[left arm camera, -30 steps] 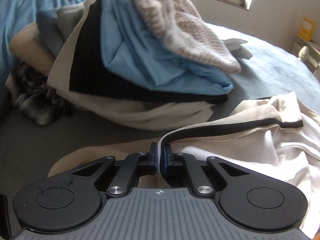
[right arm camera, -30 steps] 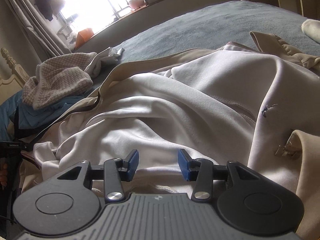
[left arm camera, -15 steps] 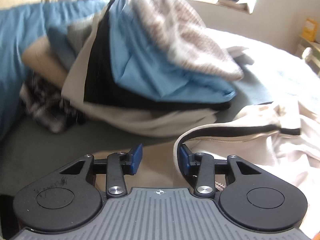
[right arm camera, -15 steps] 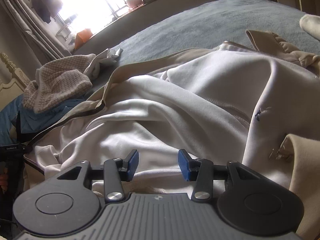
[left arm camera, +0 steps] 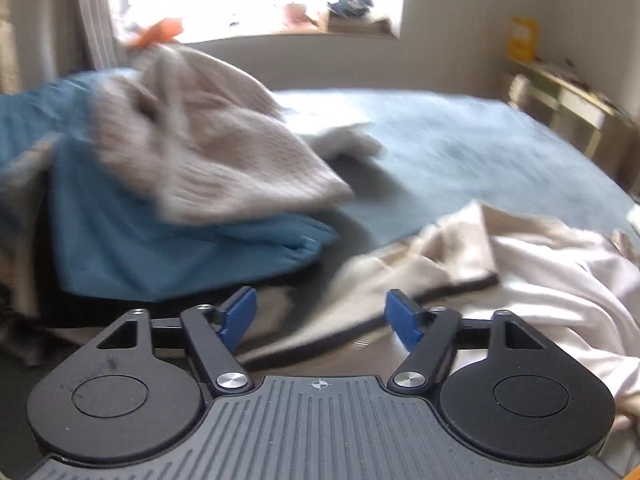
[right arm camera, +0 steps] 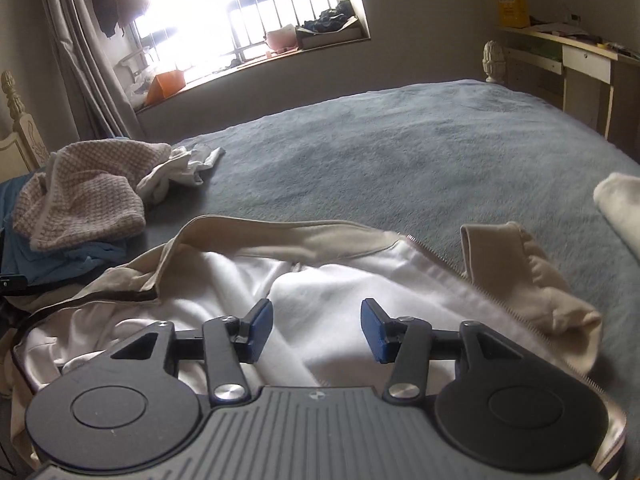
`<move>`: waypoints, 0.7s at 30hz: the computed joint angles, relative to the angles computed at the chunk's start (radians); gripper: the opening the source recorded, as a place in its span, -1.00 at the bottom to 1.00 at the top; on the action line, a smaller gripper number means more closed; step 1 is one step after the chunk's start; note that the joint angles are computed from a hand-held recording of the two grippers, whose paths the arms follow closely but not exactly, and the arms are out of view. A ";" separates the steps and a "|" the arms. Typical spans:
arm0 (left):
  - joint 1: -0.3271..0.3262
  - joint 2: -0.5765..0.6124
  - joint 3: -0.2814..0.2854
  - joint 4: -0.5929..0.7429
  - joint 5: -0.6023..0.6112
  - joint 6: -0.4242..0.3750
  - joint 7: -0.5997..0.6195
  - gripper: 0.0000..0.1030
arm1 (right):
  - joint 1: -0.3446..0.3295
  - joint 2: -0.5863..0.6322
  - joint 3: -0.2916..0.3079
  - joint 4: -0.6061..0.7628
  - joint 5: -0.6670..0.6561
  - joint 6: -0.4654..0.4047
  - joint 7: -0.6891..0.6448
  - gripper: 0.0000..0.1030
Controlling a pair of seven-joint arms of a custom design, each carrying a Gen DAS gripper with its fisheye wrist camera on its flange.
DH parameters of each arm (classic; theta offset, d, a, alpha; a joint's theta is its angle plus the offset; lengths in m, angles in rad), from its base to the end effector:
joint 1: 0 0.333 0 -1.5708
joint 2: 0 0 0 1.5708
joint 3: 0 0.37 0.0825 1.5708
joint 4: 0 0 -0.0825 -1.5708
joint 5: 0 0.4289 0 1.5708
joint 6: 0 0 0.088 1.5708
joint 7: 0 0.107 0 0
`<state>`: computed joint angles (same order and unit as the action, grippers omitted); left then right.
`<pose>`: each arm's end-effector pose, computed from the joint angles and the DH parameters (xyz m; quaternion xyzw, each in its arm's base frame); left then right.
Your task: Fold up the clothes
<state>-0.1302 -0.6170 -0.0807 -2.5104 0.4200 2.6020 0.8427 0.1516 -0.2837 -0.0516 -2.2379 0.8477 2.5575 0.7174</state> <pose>0.4103 -0.1026 0.5978 -0.7243 0.5737 -0.2597 0.2808 0.5344 0.0402 0.5843 -0.7479 0.5128 -0.1172 0.4049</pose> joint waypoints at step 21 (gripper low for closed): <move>0.001 0.466 -0.077 0.227 0.149 0.200 0.237 0.97 | 0.024 0.316 0.072 0.256 -0.458 -0.104 0.058 0.65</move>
<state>-0.1293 -0.1515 -0.1581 -2.2830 0.5694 2.8021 1.0802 0.1756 0.0319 0.0208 -1.9816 0.3896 2.4537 0.7754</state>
